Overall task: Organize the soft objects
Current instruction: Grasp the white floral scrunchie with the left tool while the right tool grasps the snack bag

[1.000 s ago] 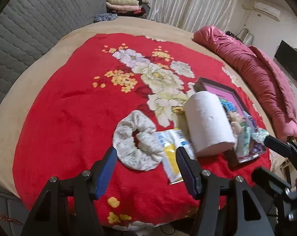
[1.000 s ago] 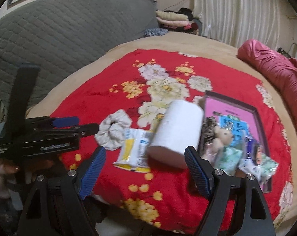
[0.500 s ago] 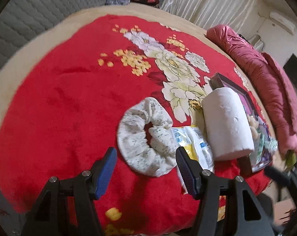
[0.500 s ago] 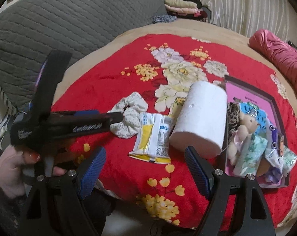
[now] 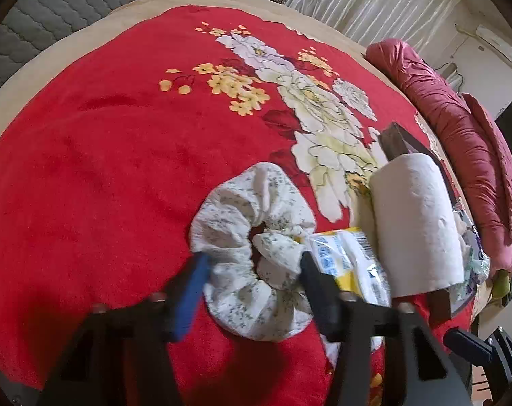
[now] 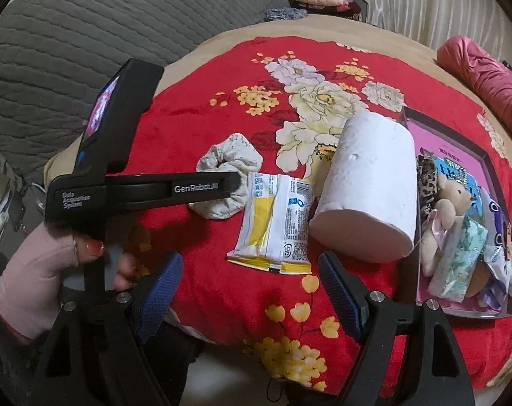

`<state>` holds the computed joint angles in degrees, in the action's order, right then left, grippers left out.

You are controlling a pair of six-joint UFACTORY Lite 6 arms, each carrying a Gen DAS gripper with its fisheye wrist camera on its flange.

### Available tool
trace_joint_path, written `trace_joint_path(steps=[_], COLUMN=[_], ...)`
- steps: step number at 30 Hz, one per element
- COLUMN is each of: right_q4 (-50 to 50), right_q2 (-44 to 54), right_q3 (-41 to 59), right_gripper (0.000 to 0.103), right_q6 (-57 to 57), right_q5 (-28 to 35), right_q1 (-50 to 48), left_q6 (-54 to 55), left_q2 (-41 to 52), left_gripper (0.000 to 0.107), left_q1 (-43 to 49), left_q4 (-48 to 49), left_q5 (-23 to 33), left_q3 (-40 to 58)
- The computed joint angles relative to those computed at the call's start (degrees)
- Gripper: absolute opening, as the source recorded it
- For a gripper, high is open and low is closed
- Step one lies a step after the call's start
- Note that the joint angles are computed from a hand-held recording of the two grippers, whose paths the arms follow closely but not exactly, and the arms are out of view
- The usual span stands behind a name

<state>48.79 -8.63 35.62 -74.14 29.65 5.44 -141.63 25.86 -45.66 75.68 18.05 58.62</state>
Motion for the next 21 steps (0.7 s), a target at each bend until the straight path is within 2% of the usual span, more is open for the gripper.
trace_joint_path(steps=[2, 3, 6, 10, 14, 17, 21], right_q4=[1.07, 1.88, 4.3, 6.6, 7.16, 1.68, 3.79], right_q2=[1.86, 3.28, 7.45, 11.52, 14.56, 16.48, 20.7], right_q3=[0.58, 1.05, 2.42, 4.16, 5.47, 5.97, 8.06], right_gripper=[0.083, 0.083, 0.083, 0.083, 0.083, 0.083, 0.083], right_q6=[-0.02, 0.05, 0.37, 0.97, 2.45, 10.05, 9.65], right_q5=[-0.98, -1.8, -4.13, -7.21, -11.75, -16.61, -18.91], right_q1=[0.77, 1.44, 3.51, 6.85, 10.53, 12.7, 12.6], left_q6=[-4.98, -8.14, -13.56, -13.49, -19.54, -20.77, -24.22], left_q2=[-0.76, -1.25, -2.56, -4.2, -9.29, -12.76, -14.12], left_gripper=[0.034, 0.024, 0.014, 0.012, 0.012, 0.012, 0.012], left_q1=[0.65, 1.02, 1.43, 0.25, -0.66, -0.99, -0.62], left_q4=[4.45, 7.56, 13.26, 13.7, 18.46, 19.23, 22.21], left_q5=[-0.58, -0.96, -0.85, 1.92, 5.28, 8.23, 8.43], left_q3=[-1.64, -2.57, -4.51, -5.77, -10.57, -13.46, -15.2])
